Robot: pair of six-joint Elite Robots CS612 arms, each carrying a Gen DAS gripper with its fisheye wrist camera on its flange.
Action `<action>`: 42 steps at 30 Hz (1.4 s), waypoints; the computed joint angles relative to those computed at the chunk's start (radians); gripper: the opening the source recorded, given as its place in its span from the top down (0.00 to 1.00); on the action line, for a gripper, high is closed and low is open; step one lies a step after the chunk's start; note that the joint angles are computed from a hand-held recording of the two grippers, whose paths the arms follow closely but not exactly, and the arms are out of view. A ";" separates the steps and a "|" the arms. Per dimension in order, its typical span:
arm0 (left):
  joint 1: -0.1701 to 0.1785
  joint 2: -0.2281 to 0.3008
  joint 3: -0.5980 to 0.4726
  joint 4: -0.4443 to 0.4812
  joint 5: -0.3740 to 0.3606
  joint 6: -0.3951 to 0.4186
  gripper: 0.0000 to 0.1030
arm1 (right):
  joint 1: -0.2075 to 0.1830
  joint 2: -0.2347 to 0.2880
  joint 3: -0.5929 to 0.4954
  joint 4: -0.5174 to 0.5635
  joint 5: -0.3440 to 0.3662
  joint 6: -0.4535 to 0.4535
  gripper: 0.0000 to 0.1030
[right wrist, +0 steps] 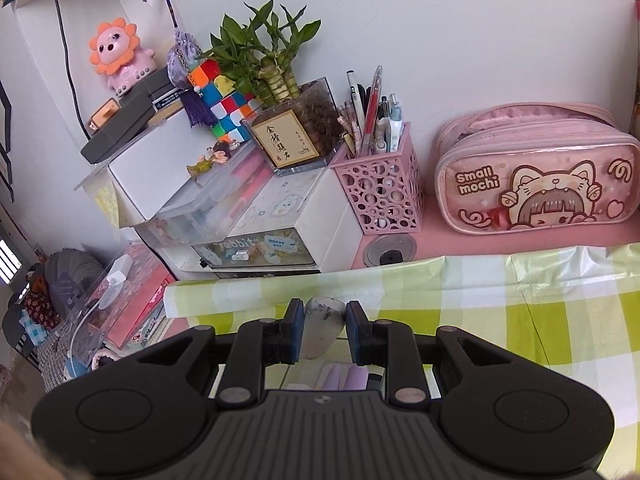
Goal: Organize stationery
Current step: 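Lower the white eraser into the clear box and open the right gripper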
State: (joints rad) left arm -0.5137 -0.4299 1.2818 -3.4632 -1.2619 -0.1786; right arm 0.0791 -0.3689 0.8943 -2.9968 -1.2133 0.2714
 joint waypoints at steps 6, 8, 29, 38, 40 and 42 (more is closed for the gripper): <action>0.000 0.000 0.000 -0.002 -0.001 -0.001 0.30 | 0.013 0.013 -0.027 0.050 -0.028 -0.065 0.82; 0.000 0.001 0.000 -0.003 -0.001 0.000 0.30 | 0.017 0.013 -0.024 0.048 -0.047 -0.097 0.82; -0.001 0.001 0.000 -0.003 0.002 0.001 0.30 | 0.028 0.006 -0.001 0.028 -0.077 -0.271 0.82; -0.001 0.001 -0.001 -0.002 0.001 0.000 0.30 | 0.003 -0.017 0.066 -0.056 -0.042 -0.132 0.82; -0.001 0.001 -0.001 -0.002 0.002 0.000 0.30 | -0.005 -0.028 0.095 -0.073 -0.021 -0.116 0.82; 0.000 0.001 -0.001 -0.002 0.001 0.000 0.30 | -0.012 -0.038 0.121 -0.088 -0.001 -0.104 0.81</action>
State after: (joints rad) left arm -0.5142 -0.4288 1.2812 -3.4649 -1.2605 -0.1783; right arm 0.0671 -0.4070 1.0148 -3.0848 -1.2144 0.1673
